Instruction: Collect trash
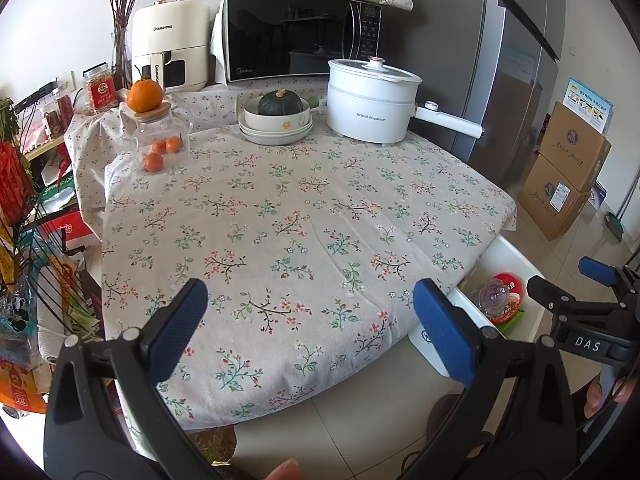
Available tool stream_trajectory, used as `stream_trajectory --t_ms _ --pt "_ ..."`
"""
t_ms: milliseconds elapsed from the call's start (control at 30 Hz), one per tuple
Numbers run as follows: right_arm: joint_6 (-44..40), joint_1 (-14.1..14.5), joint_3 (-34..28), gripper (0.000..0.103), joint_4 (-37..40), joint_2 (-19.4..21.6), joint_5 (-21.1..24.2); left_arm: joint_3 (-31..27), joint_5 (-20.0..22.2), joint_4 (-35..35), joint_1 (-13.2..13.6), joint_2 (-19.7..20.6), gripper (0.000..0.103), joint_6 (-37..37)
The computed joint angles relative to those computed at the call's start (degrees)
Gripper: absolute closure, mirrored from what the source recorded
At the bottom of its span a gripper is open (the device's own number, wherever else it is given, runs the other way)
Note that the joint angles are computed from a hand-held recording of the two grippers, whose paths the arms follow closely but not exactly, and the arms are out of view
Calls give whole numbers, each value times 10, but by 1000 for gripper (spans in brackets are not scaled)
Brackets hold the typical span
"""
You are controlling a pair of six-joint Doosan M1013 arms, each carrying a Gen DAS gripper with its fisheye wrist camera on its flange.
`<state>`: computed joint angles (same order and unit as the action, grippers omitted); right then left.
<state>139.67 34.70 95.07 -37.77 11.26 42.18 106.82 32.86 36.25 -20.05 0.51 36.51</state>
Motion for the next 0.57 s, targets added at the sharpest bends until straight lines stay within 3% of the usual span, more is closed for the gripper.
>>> stream_trajectory --t_ms 567 --pt "6 -3 3 0 -4 -4 -2 -3 18 22 -10 1 1 -13"
